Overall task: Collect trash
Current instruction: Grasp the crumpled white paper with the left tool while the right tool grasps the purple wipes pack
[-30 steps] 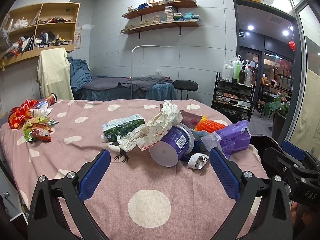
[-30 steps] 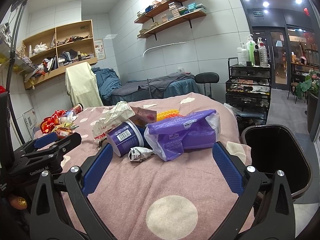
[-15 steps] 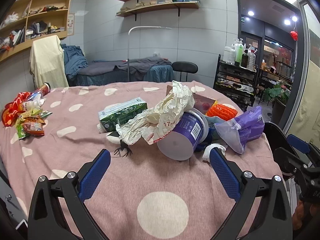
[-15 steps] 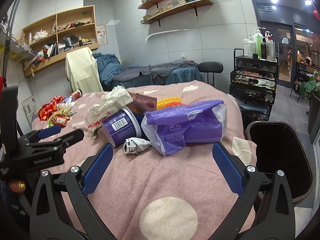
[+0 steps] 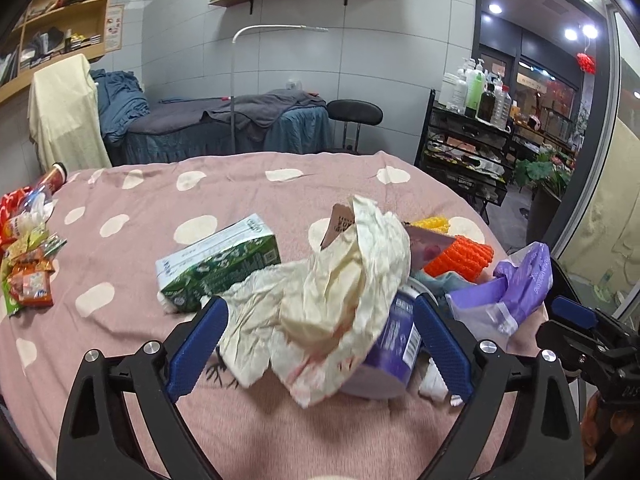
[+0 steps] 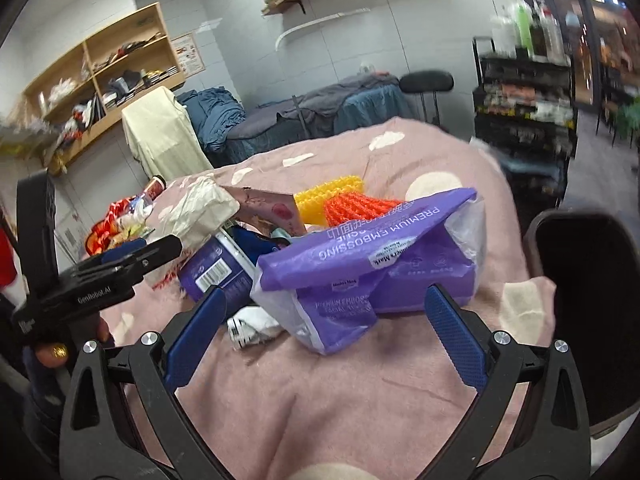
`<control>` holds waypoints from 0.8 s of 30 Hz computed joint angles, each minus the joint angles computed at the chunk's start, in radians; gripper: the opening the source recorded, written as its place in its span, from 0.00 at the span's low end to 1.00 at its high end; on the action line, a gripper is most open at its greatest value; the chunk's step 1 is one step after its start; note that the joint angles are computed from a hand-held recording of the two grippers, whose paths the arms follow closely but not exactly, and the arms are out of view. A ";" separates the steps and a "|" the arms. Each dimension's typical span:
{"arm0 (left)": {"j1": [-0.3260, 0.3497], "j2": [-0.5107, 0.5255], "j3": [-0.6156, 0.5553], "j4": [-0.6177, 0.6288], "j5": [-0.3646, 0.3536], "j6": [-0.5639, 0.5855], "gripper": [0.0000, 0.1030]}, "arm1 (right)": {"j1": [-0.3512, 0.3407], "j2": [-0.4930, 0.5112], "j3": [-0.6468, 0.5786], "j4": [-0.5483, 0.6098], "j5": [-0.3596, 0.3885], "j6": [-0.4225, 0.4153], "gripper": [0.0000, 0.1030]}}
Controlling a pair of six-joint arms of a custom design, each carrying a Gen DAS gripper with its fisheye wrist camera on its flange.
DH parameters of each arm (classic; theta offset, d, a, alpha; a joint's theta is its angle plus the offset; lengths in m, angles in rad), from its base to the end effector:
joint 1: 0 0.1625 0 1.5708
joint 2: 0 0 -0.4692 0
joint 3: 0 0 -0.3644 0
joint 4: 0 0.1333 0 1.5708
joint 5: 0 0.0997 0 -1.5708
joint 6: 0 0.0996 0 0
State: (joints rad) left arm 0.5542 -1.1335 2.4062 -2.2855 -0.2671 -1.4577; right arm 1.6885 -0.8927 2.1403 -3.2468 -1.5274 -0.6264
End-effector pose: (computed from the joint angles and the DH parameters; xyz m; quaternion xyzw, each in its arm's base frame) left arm -0.1993 -0.3931 0.1641 -0.0042 0.7823 -0.4793 0.3978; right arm 0.2003 -0.5222 0.1333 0.3594 -0.9084 0.2110 0.0330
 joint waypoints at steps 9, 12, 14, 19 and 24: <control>0.072 0.019 -0.027 -0.245 -0.066 0.271 0.65 | 0.011 0.045 -0.116 0.183 0.001 0.190 0.64; 0.082 0.027 -0.021 -0.314 -0.085 0.298 0.52 | 0.004 0.060 -0.133 0.225 0.004 0.220 0.48; 0.081 0.030 -0.014 -0.337 -0.082 0.297 0.45 | 0.003 0.068 -0.134 0.218 -0.005 0.219 0.24; 0.068 0.025 0.001 -0.338 -0.060 0.265 0.36 | -0.012 0.067 -0.133 0.217 0.020 0.195 0.08; 0.028 -0.005 -0.002 -0.146 0.004 0.104 0.33 | -0.014 0.045 -0.100 0.160 0.036 0.133 0.05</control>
